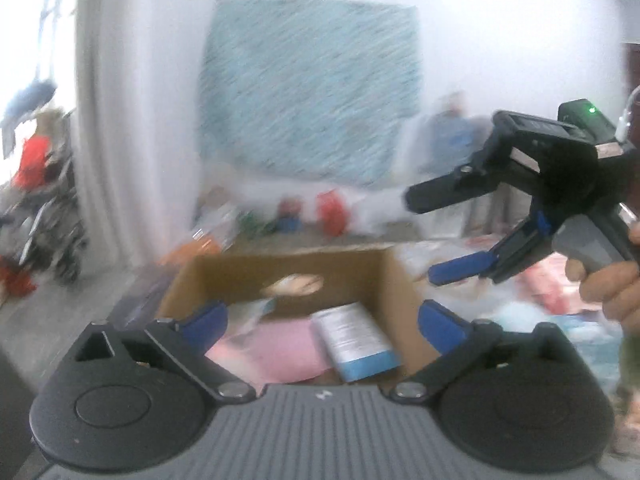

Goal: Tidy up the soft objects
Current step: 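Withdraw the right tool from the box back toward the pile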

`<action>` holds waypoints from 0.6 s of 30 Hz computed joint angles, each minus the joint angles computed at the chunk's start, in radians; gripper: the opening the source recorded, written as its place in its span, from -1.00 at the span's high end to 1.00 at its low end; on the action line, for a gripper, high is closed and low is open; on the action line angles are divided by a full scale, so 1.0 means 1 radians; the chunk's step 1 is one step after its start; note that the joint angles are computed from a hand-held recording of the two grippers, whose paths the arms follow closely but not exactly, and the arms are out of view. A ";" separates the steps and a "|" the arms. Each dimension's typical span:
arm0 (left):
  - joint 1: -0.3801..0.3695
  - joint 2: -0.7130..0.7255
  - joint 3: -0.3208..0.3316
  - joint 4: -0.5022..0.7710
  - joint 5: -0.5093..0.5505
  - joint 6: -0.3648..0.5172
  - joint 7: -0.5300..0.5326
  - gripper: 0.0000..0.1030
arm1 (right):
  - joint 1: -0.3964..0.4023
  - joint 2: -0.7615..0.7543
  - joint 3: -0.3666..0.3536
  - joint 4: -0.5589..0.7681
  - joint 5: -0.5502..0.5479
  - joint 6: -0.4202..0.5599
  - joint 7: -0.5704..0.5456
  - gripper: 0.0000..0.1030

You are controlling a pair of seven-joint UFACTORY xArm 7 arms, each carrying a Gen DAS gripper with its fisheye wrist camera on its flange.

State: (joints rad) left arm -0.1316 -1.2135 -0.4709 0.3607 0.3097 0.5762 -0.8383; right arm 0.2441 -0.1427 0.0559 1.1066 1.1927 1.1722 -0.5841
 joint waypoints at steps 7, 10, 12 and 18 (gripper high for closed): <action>-0.092 0.149 -0.097 0.077 -0.010 -0.183 0.010 -1.00 | -0.168 -0.338 -0.212 -0.187 -0.170 0.072 -0.063 -0.89; -0.097 0.242 -0.151 0.119 -0.012 -0.272 -0.002 -1.00 | -0.235 -0.444 -0.299 -0.244 -0.257 0.083 -0.078 -0.93; -0.088 0.305 -0.187 0.150 -0.007 -0.312 -0.009 -1.00 | -0.284 -0.504 -0.367 -0.281 -0.316 0.098 -0.087 -0.94; -0.053 0.526 -0.312 0.270 0.034 -0.393 -0.017 -1.00 | -0.410 -0.617 -0.526 -0.409 -0.421 0.155 -0.086 -0.95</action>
